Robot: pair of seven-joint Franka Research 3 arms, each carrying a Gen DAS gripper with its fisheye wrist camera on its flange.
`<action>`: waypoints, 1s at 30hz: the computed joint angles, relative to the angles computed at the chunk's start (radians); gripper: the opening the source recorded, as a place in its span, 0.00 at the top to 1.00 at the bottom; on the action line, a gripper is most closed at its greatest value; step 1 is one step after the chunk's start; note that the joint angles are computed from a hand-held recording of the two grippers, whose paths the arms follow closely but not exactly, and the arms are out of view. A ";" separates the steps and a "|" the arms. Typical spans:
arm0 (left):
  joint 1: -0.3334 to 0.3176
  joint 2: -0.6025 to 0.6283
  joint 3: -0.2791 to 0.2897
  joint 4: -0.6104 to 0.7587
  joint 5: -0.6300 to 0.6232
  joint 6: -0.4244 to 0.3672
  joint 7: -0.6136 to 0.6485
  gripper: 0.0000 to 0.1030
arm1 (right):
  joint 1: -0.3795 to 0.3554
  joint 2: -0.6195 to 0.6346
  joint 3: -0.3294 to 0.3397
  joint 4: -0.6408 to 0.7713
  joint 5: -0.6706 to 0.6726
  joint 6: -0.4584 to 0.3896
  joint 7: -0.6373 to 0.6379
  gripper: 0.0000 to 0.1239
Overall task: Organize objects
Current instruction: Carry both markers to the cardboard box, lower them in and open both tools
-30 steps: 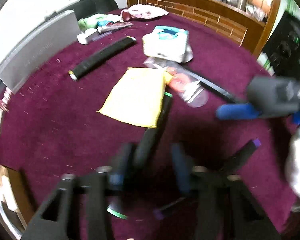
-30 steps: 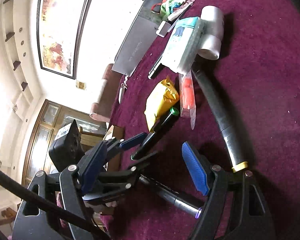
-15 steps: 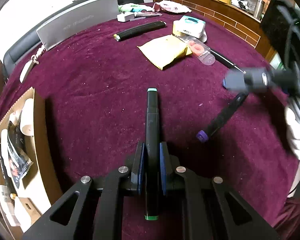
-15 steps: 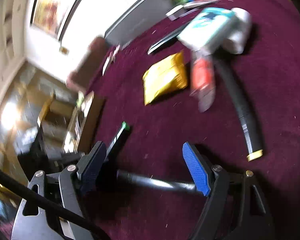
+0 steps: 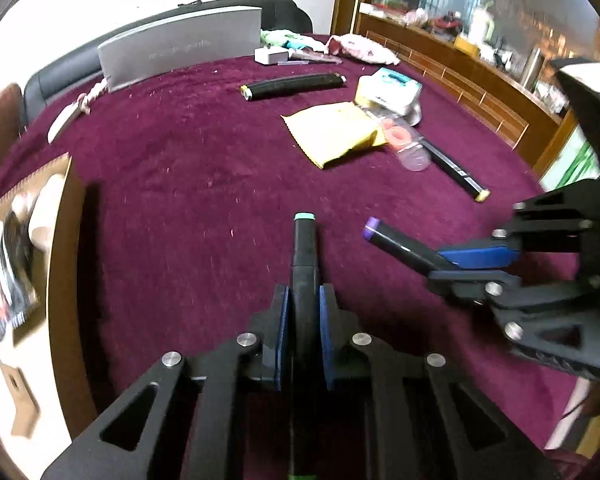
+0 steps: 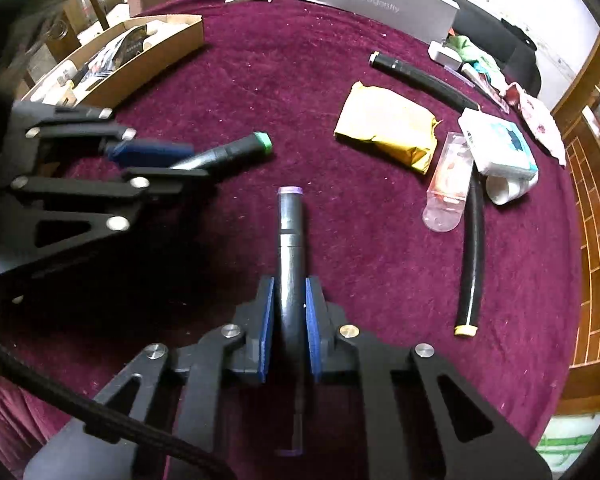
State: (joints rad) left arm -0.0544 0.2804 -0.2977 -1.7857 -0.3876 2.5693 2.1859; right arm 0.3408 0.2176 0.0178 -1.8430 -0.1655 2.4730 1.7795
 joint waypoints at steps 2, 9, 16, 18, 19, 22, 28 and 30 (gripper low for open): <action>0.024 -0.039 -0.010 -0.047 -0.061 0.020 0.031 0.89 | -0.006 -0.002 0.008 -0.001 0.043 0.015 0.003 0.90; 0.065 -0.167 0.029 -0.133 -0.368 0.012 0.194 0.89 | -0.073 -0.082 0.058 -0.106 0.423 0.174 -0.090 0.90; 0.064 -0.217 0.131 -0.138 -0.453 -0.017 0.190 0.89 | -0.071 -0.073 0.097 -0.033 0.728 0.185 -0.256 0.90; 0.069 -0.201 0.151 -0.126 -0.404 -0.002 0.128 0.89 | -0.059 -0.043 0.109 0.019 0.766 0.174 -0.277 0.90; 0.073 -0.191 0.155 -0.120 -0.382 0.001 0.103 0.89 | -0.053 -0.021 0.113 0.050 0.772 0.167 -0.281 0.90; 0.092 -0.159 0.164 -0.102 -0.307 -0.010 0.025 0.89 | -0.029 0.062 0.126 0.170 0.767 0.140 -0.268 0.90; 0.132 -0.114 0.154 -0.094 -0.229 -0.010 -0.067 0.89 | 0.028 0.271 0.130 0.458 0.701 0.054 -0.168 0.90; 0.142 -0.095 0.150 -0.082 -0.206 -0.015 -0.093 0.89 | 0.057 0.352 0.110 0.572 0.638 0.010 -0.091 0.89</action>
State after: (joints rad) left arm 0.0878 0.1858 -0.1481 -1.8677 -0.5934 2.5543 2.0926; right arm 0.3974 0.5694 0.1279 -1.2713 0.4728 2.4827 1.6883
